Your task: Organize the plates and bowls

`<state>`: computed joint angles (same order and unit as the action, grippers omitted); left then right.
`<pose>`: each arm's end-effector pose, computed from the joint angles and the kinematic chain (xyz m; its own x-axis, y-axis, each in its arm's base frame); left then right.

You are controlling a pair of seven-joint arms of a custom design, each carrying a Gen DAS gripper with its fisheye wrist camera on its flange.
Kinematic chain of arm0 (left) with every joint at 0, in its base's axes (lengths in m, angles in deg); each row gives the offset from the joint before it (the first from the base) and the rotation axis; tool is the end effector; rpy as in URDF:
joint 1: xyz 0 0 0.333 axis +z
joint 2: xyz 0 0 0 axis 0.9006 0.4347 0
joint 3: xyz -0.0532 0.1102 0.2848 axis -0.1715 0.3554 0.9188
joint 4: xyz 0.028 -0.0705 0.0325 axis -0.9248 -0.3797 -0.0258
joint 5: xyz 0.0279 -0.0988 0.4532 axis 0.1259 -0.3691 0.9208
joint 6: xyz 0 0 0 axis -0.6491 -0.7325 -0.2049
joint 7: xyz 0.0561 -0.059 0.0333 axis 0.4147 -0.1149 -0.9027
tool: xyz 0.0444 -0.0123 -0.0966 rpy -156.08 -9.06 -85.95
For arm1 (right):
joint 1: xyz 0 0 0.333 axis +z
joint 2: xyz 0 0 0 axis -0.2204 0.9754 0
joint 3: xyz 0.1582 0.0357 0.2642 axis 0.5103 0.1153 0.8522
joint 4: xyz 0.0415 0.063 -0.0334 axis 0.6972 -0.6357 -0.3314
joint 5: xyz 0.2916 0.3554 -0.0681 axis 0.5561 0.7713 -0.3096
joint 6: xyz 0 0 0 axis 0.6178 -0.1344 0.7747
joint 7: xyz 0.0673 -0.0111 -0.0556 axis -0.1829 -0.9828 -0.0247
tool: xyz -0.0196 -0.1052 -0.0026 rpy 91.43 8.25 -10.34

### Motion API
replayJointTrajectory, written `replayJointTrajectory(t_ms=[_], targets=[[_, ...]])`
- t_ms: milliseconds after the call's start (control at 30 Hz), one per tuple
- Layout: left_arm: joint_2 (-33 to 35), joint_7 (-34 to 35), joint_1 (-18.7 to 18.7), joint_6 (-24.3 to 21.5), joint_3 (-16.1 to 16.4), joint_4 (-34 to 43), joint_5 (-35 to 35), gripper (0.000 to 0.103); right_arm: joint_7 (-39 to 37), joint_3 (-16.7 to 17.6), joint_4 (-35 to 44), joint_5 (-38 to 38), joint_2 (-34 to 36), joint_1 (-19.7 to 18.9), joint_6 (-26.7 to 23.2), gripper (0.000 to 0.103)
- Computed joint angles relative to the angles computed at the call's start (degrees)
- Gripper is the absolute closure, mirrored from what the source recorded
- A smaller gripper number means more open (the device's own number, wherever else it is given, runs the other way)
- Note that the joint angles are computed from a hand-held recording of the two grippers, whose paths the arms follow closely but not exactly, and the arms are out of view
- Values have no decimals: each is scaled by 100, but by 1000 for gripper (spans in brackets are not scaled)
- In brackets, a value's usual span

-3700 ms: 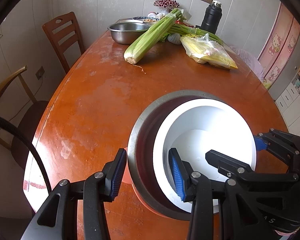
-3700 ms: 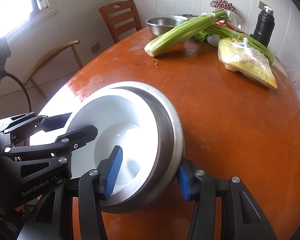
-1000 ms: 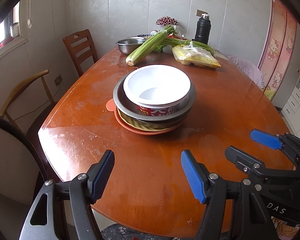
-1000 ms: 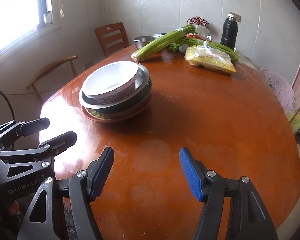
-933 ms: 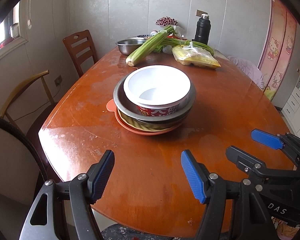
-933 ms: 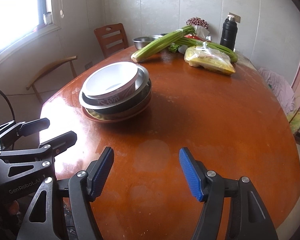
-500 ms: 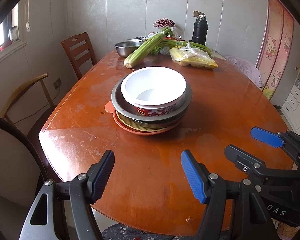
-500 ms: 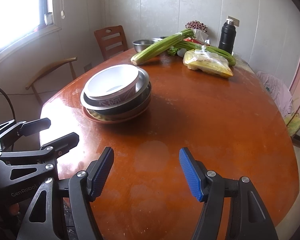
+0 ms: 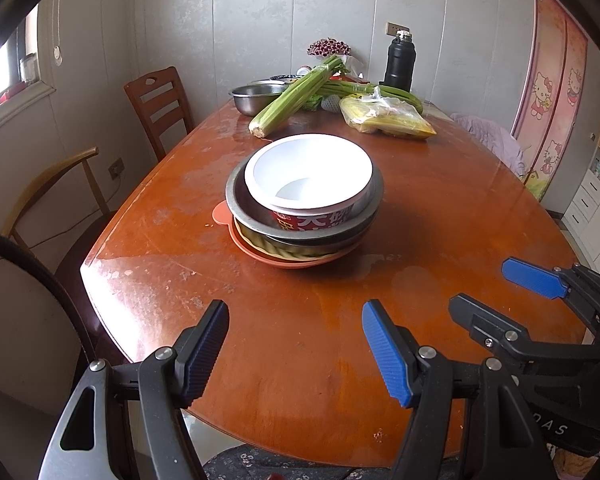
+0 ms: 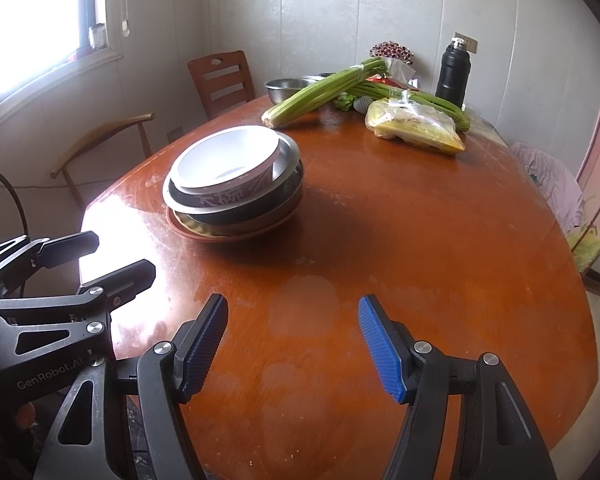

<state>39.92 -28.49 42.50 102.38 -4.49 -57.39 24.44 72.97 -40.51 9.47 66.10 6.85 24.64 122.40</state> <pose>0.6291 -0.3650 0.3863 0.1931 -0.9805 0.0359 -0.7134 -0.1654 -0.6810 0.6783 0.5081 0.4017 0.4913 -0.8709 -0.0054 -0.6512 -0.3632 -0.6663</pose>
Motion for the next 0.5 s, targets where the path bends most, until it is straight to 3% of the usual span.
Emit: replayJointTrajectory(t_ms=[500], targets=[[-56,-39,49,128,-2,-134,-11,34,214,-62,-130,-110,-80,65,72,33]])
